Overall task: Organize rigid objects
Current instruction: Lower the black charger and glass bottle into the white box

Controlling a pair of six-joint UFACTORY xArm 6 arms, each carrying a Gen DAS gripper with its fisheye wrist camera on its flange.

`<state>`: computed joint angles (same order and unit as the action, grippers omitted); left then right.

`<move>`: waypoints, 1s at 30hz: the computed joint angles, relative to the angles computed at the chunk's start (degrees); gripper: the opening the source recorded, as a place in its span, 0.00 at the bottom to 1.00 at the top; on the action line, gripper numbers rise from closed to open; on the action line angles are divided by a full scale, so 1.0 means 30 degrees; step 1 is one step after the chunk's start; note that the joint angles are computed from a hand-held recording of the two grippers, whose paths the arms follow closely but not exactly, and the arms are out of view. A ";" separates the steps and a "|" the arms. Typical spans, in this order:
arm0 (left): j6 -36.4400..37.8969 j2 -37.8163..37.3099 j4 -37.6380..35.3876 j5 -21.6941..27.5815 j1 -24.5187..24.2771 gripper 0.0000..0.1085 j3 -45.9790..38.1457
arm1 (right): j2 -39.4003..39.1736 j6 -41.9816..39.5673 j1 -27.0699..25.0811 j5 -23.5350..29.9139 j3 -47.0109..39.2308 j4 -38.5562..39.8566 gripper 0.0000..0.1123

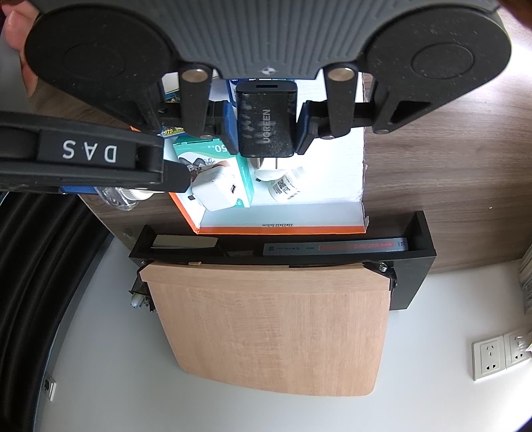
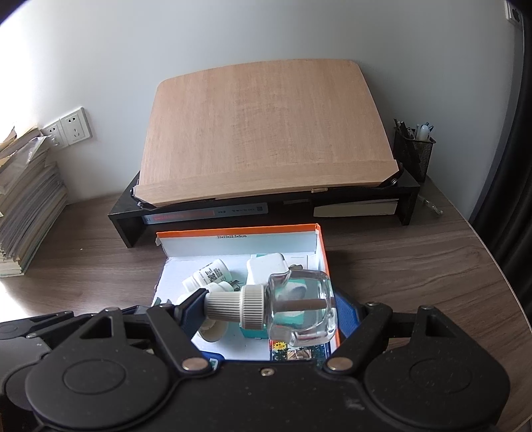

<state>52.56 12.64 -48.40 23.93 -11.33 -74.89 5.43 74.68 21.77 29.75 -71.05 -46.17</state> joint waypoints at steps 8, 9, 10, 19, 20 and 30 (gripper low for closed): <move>-0.0286 0.0229 0.0196 -0.0015 -0.0018 0.33 -0.0213 | 0.0335 -0.0333 -0.0016 0.0027 -0.0318 0.0339 0.82; -0.0360 0.0306 0.0268 0.0024 -0.0008 0.33 -0.0315 | 0.0441 -0.0377 -0.0033 0.0031 -0.0430 0.0409 0.82; -0.0377 0.0349 0.0278 0.0032 -0.0005 0.33 -0.0365 | 0.0500 -0.0427 -0.0053 -0.0004 -0.0478 0.0482 0.83; -0.0508 0.0678 0.0406 0.0177 0.0043 0.33 -0.0736 | 0.1024 -0.0890 -0.0172 -0.0116 -0.1011 0.0870 0.83; -0.0528 0.0742 0.0429 0.0200 0.0052 0.33 -0.0803 | 0.1088 -0.0939 -0.0186 -0.0141 -0.1071 0.0919 0.83; -0.0489 0.1271 0.0552 0.0645 0.0007 0.33 -0.1385 | 0.0440 0.1158 -0.0425 -0.0179 -0.0614 -0.1093 0.82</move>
